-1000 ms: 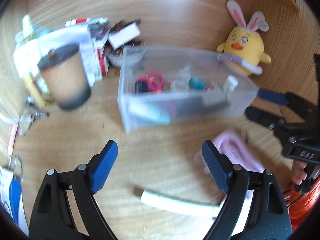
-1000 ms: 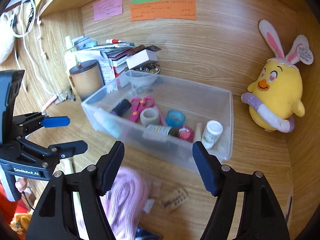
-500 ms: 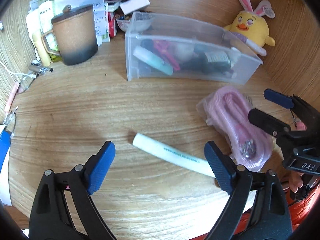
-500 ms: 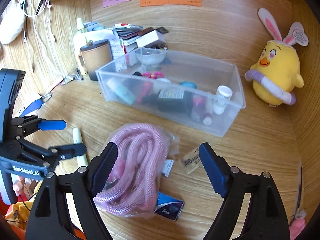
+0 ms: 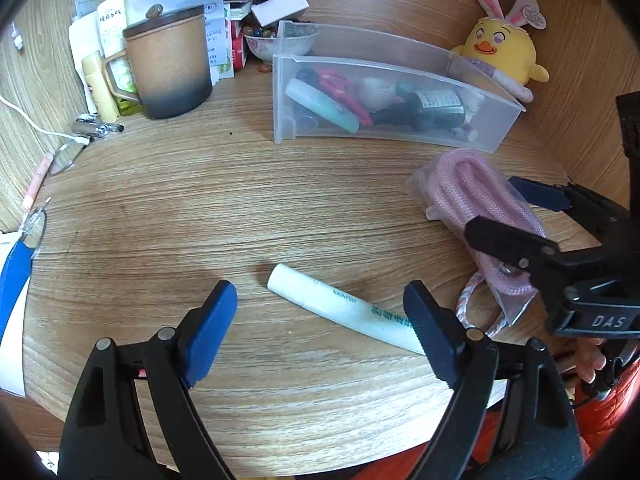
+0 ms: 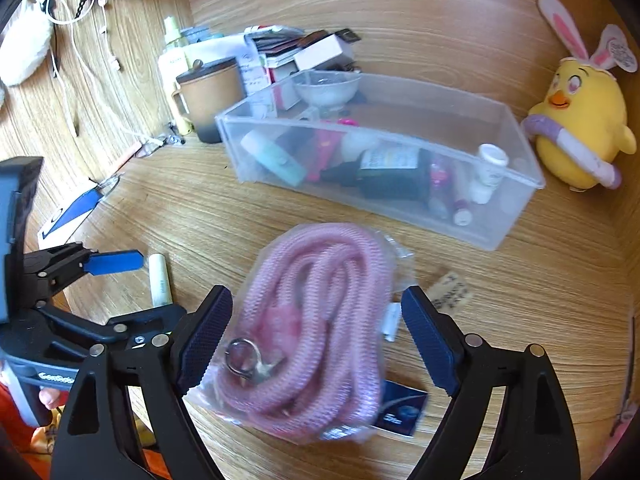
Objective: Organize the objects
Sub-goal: 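Grasp the long white tube with the left gripper while the right grasps the pink rope bag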
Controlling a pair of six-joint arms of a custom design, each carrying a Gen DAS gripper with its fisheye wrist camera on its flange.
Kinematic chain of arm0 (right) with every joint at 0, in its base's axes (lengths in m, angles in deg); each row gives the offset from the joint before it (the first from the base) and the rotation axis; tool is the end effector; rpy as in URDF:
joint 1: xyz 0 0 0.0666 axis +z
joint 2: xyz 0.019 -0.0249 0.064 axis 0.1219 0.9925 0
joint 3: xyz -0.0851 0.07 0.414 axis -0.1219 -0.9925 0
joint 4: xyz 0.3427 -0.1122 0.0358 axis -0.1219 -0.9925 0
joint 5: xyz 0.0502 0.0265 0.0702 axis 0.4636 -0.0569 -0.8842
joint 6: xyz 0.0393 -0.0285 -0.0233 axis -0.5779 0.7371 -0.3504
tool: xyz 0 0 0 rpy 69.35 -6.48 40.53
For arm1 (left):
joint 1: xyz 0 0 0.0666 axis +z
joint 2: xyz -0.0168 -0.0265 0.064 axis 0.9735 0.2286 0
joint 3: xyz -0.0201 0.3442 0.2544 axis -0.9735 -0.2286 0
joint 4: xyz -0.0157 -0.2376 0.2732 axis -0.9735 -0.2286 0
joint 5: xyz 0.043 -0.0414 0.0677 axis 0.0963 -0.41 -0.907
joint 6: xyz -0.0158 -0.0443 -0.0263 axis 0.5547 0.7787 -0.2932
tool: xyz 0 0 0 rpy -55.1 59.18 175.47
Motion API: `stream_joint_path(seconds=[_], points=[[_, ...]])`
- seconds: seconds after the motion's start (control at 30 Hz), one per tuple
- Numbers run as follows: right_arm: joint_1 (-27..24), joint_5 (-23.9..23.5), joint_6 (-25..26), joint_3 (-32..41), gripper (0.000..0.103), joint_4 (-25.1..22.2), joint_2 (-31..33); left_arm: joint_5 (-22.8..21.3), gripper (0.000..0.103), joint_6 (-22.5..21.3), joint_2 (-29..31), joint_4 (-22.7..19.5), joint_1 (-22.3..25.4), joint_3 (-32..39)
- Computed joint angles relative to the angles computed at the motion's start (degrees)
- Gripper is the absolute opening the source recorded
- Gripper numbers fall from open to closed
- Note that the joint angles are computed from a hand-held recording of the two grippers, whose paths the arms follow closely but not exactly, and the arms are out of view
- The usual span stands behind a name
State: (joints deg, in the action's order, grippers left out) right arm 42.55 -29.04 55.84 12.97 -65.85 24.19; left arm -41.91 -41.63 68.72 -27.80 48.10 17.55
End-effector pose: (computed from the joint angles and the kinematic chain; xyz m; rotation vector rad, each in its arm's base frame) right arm 0.4372 0.3025 0.4302 -0.1918 2.4057 0.2014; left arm 0.4858 -0.2692 0.4446 0.5948 2.4685 -0.3087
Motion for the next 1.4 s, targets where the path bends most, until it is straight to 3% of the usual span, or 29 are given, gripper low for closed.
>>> stream_joint_path(seconds=[0.1, 0.27, 0.37, 0.53, 0.6, 0.63, 0.8, 0.83, 0.9, 0.97, 1.2, 1.27, 1.4], points=[[0.4, 0.3, -0.2, 1.2, 0.088, -1.2, 1.5, 1.6, 0.071, -0.9, -0.3, -0.3, 0.5, -0.6], [1.6, 4.4, 0.8, 2.2, 0.089, -2.6, 2.8, 0.3, 0.052, -3.2, -1.6, 1.8, 0.2, -2.7], [1.6, 5.0, 0.7, 2.7, 0.089, -3.4, 3.4, -0.3, 0.047, -4.1, -1.6, 1.6, 0.1, -2.6], [0.8, 2.5, -0.2, 2.4, 0.089, -3.3, 3.2, 1.4, 0.053, -2.7, -2.2, 0.8, 0.7, -1.3], [0.7, 2.5, -0.9, 2.3, 0.089, -3.4, 3.2, 0.1, 0.069, -2.4, -3.1, 1.3, 0.2, -1.9], [0.7, 2.5, -1.1, 2.1, 0.089, -3.5, 3.1, -0.3, 0.073, -2.1, -3.3, 1.2, 0.0, -2.1], [0.9, 3.3, -1.6, 1.7, 0.086, -2.8, 2.9, -0.9, 0.074, -0.9, -3.7, -0.8, -1.4, -3.4], [1.0, 3.6, -1.6, 1.6, 0.085, -2.7, 2.9, -1.3, 0.072, -0.9, -3.9, -0.6, -1.8, -3.9], [1.2, 4.3, -1.4, 1.2, 0.079, -2.2, 2.6, -2.7, 0.054, -1.9, -4.2, -0.2, -2.5, -4.8], [1.4, 4.6, -1.3, 0.7, 0.073, -1.7, 2.2, -2.7, 0.045, -3.0, -4.2, -0.2, -2.8, -5.2], [0.9, 3.7, -1.2, -0.9, 0.059, 0.8, 0.9, -2.5, 0.021, -4.2, -4.4, 1.5, -2.0, -5.9], [0.8, 3.2, -1.3, -1.5, 0.058, 1.6, 0.5, -2.3, 0.015, -4.5, -4.1, 1.7, -1.5, -5.6], [0.7, 2.9, -1.6, -2.4, 0.055, 3.2, -0.2, -1.2, 0.015, -3.6, -3.2, 1.9, -0.2, -4.3]])
